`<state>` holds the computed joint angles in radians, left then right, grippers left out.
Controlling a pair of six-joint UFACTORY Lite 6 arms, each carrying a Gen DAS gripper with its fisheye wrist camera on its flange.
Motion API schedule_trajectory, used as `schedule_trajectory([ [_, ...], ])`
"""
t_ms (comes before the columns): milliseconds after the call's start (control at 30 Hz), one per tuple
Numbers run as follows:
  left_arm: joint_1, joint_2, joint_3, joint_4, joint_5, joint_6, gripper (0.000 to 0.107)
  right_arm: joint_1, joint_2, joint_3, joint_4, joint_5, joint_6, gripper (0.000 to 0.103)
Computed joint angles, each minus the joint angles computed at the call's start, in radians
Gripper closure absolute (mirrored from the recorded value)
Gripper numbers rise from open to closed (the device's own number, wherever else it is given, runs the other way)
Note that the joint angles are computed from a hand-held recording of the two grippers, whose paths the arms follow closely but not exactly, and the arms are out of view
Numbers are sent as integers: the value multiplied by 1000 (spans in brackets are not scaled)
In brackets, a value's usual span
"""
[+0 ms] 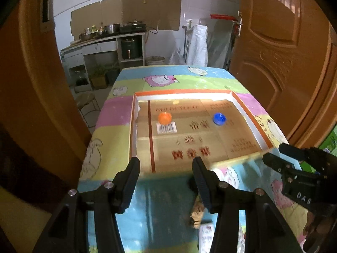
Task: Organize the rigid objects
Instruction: 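Move both grippers back toward the boxes left on the table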
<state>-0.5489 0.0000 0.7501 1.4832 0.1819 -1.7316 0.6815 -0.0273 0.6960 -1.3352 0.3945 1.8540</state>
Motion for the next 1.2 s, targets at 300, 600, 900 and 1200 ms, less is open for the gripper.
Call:
schedule_trajectory([
  [300,-86,-76,-136,104,14,-164,55,99,-121,-126,35,56,51,52],
  [600,-178,-120,-217,220,47,-340,55,174,-192,-219,52,79,115,52],
  [900,-220,-152,-283,331,49,-477,55,227,-205,-264,49,86,170,52],
  [1200,-251,-146,-322,461,55,-620,55,252,-175,-280,13,69,229,52],
])
